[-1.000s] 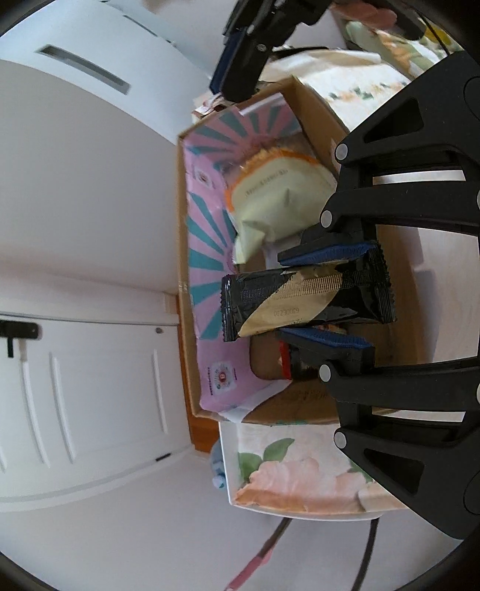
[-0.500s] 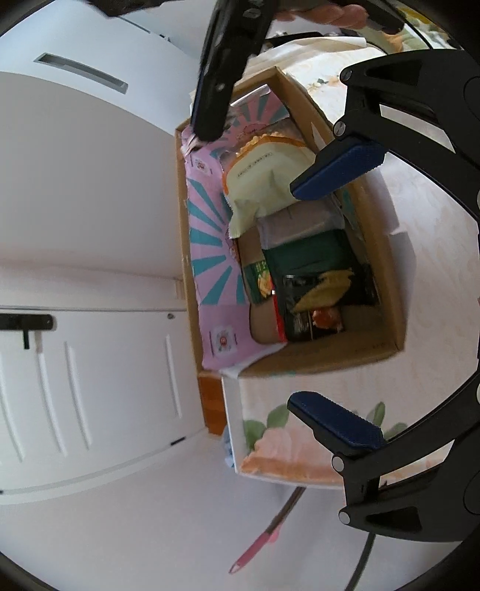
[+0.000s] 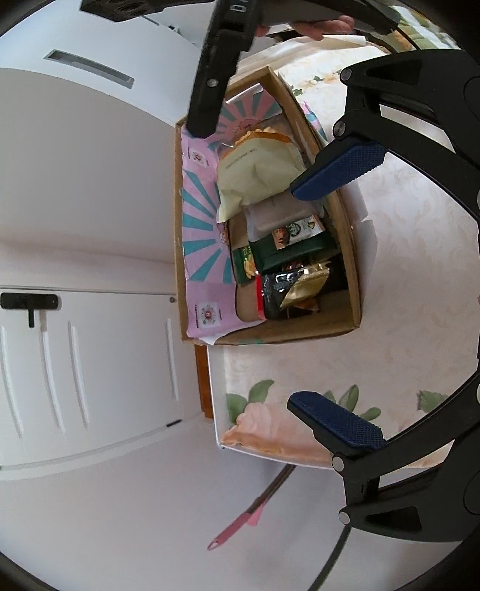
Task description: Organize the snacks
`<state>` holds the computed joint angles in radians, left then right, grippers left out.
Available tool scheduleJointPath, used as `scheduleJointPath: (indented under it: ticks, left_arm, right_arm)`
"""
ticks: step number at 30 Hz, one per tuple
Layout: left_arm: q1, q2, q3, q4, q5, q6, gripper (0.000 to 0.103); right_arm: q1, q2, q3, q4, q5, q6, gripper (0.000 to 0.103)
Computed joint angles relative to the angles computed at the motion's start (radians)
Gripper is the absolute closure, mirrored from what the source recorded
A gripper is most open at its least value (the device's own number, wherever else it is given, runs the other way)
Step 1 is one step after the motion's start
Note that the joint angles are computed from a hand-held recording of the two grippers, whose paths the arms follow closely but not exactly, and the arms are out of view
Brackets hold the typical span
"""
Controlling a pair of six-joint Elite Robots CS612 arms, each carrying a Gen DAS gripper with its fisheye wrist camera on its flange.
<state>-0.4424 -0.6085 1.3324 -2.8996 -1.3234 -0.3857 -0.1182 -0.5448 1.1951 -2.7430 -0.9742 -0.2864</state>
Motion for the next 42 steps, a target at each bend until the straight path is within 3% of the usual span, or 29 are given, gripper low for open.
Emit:
scheduleJointPath:
  ticks: [6,12,20,23,25,31,42]
  left_arm:
    - [-0.023,-0.039,0.046,-0.068,0.051,-0.026,0.001]
    - [-0.06,-0.098,0.112,-0.185,0.116,-0.054,0.001]
    - [-0.14,-0.184,0.208,-0.316,0.284,-0.044,0.0]
    - [-0.168,-0.203,0.239,-0.351,0.354,-0.025,0.0]
    - [-0.184,-0.214,0.256,-0.364,0.393,-0.02,0.0]
    - [-0.211,-0.233,0.301,-0.382,0.412,-0.041,0.0]
    - [-0.221,-0.247,0.331,-0.389,0.434,-0.08,0.0]
  right_arm:
    - [-0.017,-0.046,0.078,-0.07,-0.021,-0.013,0.025]
    - [-0.046,-0.132,0.198,-0.208,-0.064,-0.017,0.025]
    - [-0.093,-0.242,0.355,-0.418,-0.103,0.024,0.025]
    - [-0.112,-0.27,0.407,-0.493,-0.104,0.057,0.002]
    - [-0.123,-0.283,0.44,-0.554,-0.1,0.072,0.0]
    - [-0.127,-0.311,0.509,-0.638,-0.167,0.083,0.0]
    - [-0.126,-0.323,0.547,-0.71,-0.19,0.089,0.0]
